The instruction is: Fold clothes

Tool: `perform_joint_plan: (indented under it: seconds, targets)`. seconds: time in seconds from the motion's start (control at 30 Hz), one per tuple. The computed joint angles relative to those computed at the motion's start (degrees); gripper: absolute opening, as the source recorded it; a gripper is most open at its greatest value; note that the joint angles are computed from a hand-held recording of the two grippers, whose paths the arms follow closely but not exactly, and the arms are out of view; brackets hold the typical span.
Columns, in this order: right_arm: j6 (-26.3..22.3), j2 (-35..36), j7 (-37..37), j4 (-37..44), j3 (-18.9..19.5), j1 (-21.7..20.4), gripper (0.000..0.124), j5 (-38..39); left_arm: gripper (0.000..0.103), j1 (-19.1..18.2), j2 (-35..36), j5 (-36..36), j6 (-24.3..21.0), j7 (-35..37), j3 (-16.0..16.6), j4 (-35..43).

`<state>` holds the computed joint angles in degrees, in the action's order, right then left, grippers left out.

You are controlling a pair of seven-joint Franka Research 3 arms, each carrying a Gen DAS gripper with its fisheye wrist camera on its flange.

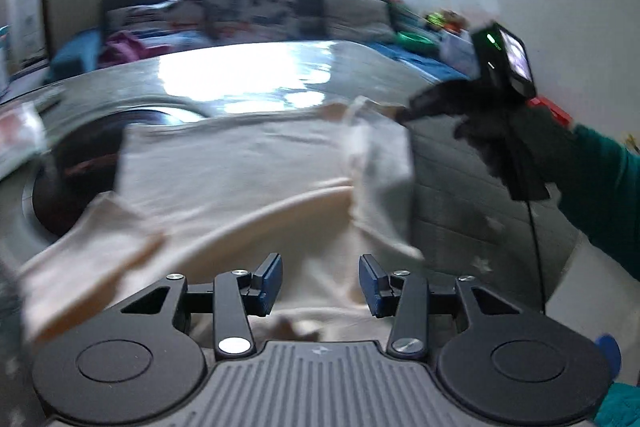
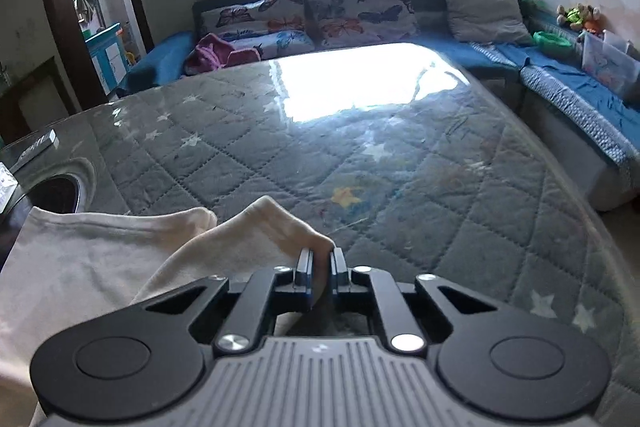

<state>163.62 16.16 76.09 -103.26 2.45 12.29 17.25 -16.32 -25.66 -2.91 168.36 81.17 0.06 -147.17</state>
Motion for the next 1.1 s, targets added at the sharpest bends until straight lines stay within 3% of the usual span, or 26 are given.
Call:
perform_joint_plan:
  seconds: [0.1, 0.23, 0.33, 0.43, 0.53, 0.67, 0.77, 0.87, 0.97, 1.1]
  targets:
    - [3.04, -2.28, -0.44, -2.72, -1.06, 0.29, 0.004, -1.89, 0.045, -5.75, 2.89, -4.26, -0.04, 5.1, 3.94, 1.92]
    - [7.8, -6.86, 4.21, -7.96, -6.01, 2.98, 0.004, -12.92, 0.045, -10.63, 6.11, -11.93, -1.39, 13.28, 6.79, 4.24]
    - [9.88, -9.97, 12.87, -11.0, -10.26, 4.65, 0.004, -25.63, 0.045, -14.19, 7.75, -19.16, -2.67, 20.31, 8.54, 5.9]
    - [10.52, -12.94, 27.3, -13.06, -14.75, 5.42, 0.004, -43.72, 0.045, -17.9, 8.68, -27.01, -3.7, 28.5, 10.24, 7.17]
    - [8.86, -14.12, 37.84, -13.52, -15.49, 3.63, 0.004, -54.82, 0.045, -19.43, 10.08, -32.96, -4.89, 34.61, 10.62, 8.93]
    - [4.41, -12.79, 35.74, -13.06, -12.88, 0.21, 0.006, -51.84, 0.047, -18.37, 10.11, -36.96, -5.6, 39.11, 9.15, 9.78]
    - [3.31, -12.43, 34.43, -13.06, -10.68, -2.02, 0.009, -50.98, 0.048, -14.41, 9.04, -36.25, -4.23, 37.99, 6.67, 9.27]
    - [4.35, -12.85, 29.23, -13.71, -7.79, -4.18, 0.01, -46.1, 0.049, -6.69, 8.91, -30.79, -2.33, 31.73, 2.18, 9.2]
    - [3.65, -12.77, 8.67, -13.13, -2.94, -5.67, 0.01, -24.82, 0.049, 3.61, 9.75, -18.92, -1.43, 18.15, -3.3, 9.79]
    - [-3.18, -10.87, -13.57, -8.5, 1.28, -5.19, 0.01, -1.05, 0.049, 18.05, 11.34, 1.34, -1.95, -3.77, -10.15, 11.63]
